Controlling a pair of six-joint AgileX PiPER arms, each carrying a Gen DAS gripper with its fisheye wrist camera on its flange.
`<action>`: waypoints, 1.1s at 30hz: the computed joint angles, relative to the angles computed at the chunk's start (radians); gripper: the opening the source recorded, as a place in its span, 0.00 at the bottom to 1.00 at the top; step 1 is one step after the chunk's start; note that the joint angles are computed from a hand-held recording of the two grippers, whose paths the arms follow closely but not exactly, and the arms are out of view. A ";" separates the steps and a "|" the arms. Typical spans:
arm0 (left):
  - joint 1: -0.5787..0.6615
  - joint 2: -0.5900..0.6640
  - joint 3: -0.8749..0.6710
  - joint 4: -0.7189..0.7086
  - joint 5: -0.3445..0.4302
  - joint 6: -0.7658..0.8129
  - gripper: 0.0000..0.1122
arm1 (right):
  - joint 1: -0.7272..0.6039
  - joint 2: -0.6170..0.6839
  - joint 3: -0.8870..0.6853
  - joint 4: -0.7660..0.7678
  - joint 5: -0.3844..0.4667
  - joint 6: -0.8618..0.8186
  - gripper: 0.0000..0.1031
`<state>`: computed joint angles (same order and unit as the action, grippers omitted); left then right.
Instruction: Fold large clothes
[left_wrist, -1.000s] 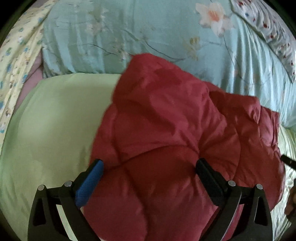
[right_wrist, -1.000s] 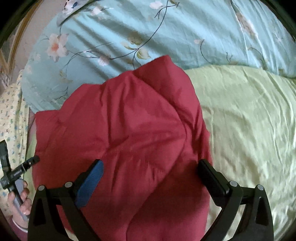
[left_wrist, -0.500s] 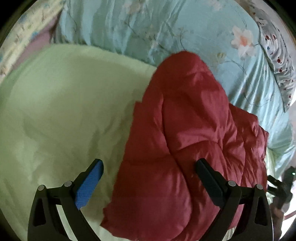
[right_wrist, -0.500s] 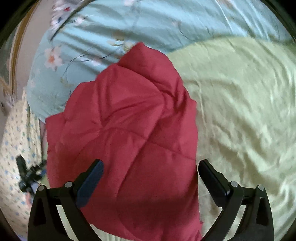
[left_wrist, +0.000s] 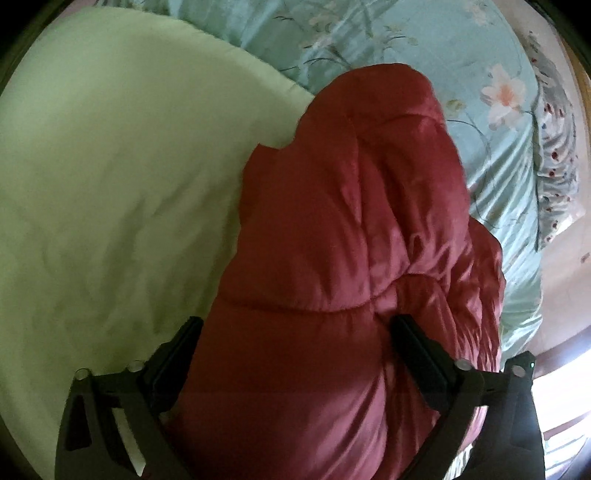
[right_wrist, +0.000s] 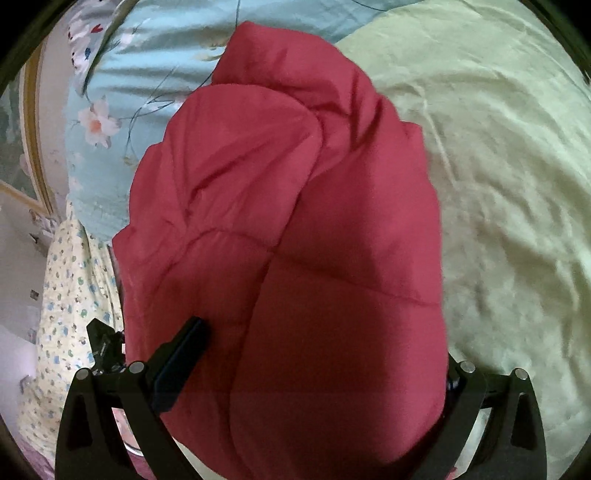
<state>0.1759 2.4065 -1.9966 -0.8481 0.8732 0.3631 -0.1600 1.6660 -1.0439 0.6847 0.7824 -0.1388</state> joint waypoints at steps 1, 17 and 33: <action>0.002 -0.002 0.008 -0.028 0.004 0.028 0.70 | 0.005 0.001 -0.001 -0.005 -0.007 0.000 0.98; 0.057 -0.458 0.595 -0.113 -0.089 0.322 0.33 | 0.101 -0.274 0.091 -0.093 0.033 0.128 0.43; 0.515 -1.044 1.180 -0.038 0.222 0.608 0.34 | 0.493 -0.823 0.330 -0.411 0.148 0.747 0.43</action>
<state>0.6914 1.3622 -0.8165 -0.8856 1.0949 0.9710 0.3334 0.8434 -0.7137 0.2741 0.9309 0.6085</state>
